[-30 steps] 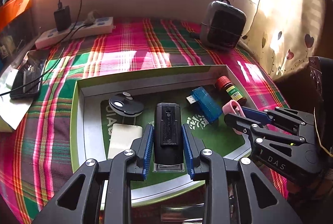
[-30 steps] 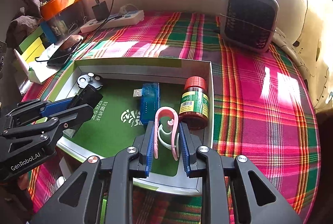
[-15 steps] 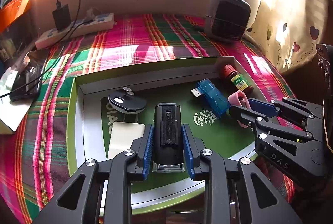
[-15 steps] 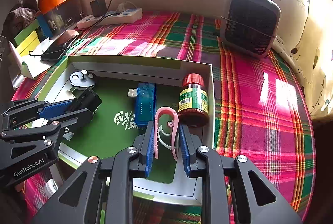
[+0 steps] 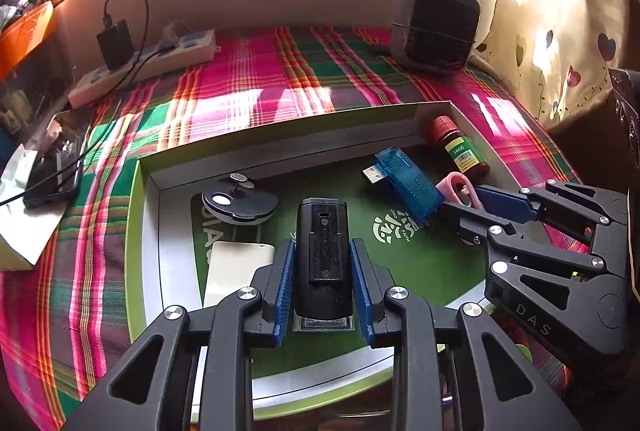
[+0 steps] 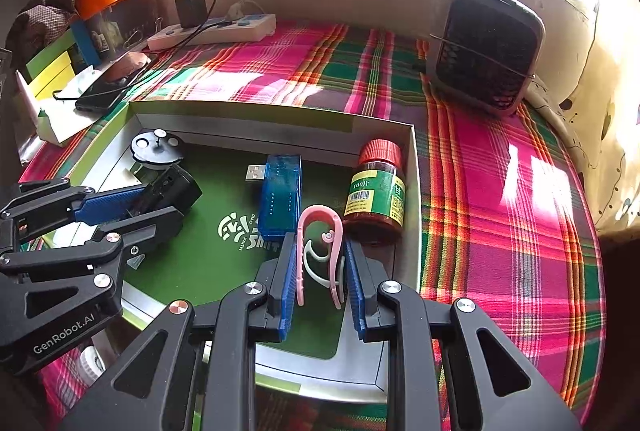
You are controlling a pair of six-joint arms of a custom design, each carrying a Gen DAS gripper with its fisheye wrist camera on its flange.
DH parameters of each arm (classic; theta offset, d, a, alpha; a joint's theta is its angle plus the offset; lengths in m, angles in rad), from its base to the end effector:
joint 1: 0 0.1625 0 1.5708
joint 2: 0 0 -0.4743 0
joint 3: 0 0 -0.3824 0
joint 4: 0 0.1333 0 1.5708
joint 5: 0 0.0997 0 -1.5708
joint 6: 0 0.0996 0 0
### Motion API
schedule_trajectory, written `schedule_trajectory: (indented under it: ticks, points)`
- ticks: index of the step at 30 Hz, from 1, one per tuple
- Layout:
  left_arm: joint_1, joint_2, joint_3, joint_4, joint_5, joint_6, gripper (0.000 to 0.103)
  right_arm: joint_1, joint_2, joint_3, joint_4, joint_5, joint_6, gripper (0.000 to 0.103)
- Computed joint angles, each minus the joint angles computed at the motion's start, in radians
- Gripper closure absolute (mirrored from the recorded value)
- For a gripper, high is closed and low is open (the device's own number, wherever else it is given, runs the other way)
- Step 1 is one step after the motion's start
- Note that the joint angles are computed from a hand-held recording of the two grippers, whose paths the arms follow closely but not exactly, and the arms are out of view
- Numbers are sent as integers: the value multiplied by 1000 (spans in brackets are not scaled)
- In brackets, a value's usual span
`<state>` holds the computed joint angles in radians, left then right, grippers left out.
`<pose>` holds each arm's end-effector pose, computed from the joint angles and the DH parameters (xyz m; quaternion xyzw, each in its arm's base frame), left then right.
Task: Organize rigid objects
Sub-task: 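Lower the pink clip into the box while the left tool lowers the black item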
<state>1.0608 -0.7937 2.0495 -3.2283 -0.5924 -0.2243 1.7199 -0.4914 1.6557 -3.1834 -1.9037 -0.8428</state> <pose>-0.0872 -0.5981 0.1249 0.0303 0.8695 -0.3297 0.3666 0.2036 -0.6773 -0.0066 0.4252 -0.8632 0.1512 0.2264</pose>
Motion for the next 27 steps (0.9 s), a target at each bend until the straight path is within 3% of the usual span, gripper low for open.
schedule_trajectory:
  ticks: [27]
  points:
    - [5, 1, -1, 3, -11, -17, 76, -1, 5, 3, -24, 8, -19, 79]
